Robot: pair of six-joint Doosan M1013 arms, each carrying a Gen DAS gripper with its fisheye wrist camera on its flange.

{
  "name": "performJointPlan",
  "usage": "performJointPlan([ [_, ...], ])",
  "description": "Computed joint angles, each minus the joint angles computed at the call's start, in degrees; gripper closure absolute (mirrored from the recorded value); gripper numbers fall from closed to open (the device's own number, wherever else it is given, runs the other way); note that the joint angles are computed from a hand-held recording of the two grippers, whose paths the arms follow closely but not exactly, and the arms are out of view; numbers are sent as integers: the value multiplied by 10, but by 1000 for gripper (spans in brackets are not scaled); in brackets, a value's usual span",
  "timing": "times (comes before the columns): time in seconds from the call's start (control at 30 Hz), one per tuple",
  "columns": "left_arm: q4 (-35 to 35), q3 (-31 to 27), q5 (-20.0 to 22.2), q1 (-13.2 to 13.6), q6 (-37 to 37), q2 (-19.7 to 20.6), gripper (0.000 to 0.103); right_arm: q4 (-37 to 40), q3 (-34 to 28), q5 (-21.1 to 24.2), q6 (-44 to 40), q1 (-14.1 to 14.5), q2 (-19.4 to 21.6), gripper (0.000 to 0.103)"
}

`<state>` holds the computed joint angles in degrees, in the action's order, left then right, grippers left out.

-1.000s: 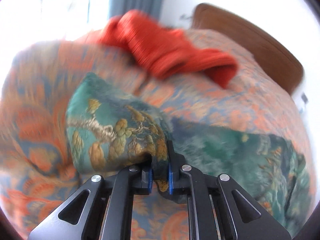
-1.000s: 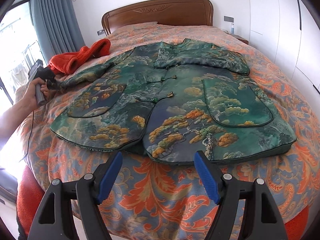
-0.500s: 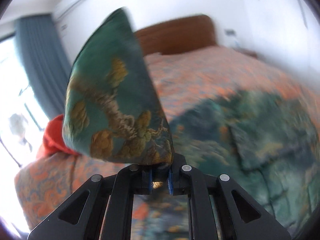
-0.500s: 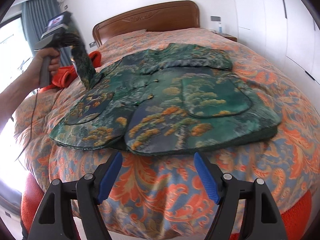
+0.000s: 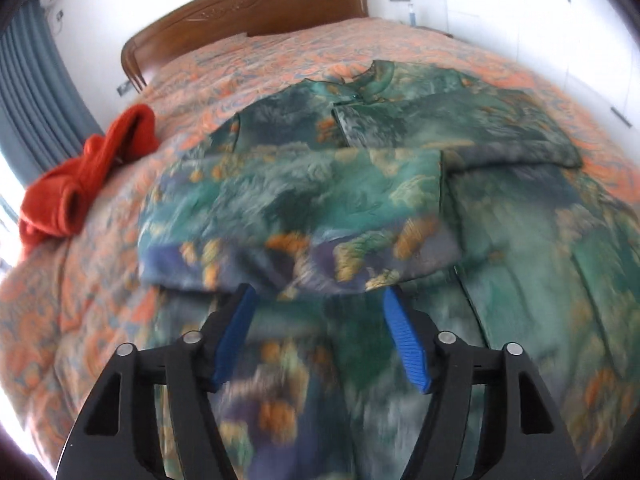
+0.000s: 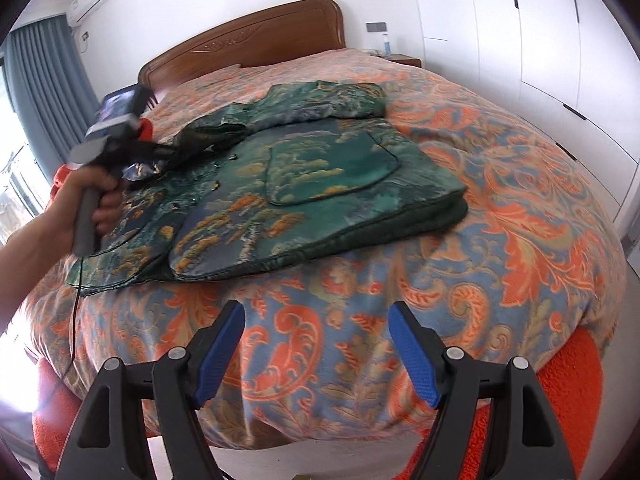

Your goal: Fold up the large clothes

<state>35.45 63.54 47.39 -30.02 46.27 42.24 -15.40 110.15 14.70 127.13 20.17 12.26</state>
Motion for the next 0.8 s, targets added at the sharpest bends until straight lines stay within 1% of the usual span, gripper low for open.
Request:
performJointPlan([
  [0.07, 2, 37, -25, -1, -20, -22, 28, 6, -4, 3, -5, 0, 3, 27],
  [0.1, 9, 58, -38, -1, -37, -34, 25, 24, -7, 5, -24, -1, 4, 27],
  [0.2, 46, 132, -74, 0, -105, -78, 23, 169, -33, 10, -178, -8, 13, 27],
  [0.27, 69, 169, -91, 2, -148, -100, 21, 298, -62, 17, -310, -17, 23, 27],
  [0.3, 85, 184, -94, 2, -172, -109, 20, 367, -80, 26, -373, -24, 30, 27],
  [0.37, 118, 213, -95, 1, -226, -125, 19, 473, -117, 48, -460, -36, 51, 27],
  [0.4, 124, 222, -95, 0, -240, -131, 19, 515, -138, 61, -492, -41, 65, 27],
  [0.43, 127, 231, -96, 1, -254, -136, 19, 539, -166, 80, -504, -46, 85, 27],
  [0.5, 128, 250, -103, 1, -283, -147, 19, 538, -227, 114, -483, -47, 129, 27],
  [0.53, 127, 257, -108, 2, -289, -152, 19, 556, -258, 136, -493, -48, 153, 27],
  [0.57, 127, 264, -112, 2, -298, -156, 19, 576, -289, 160, -503, -48, 177, 27],
  [0.67, 133, 283, -119, 0, -323, -168, 19, 619, -389, 244, -471, -48, 255, 27],
  [0.7, 137, 290, -120, -1, -329, -172, 19, 627, -410, 256, -460, -46, 272, 27],
  [0.77, 138, 296, -123, -1, -334, -174, 18, 627, -450, 263, -421, -39, 304, 27],
  [0.8, 135, 299, -125, 0, -334, -174, 18, 635, -474, 277, -414, -36, 323, 27],
])
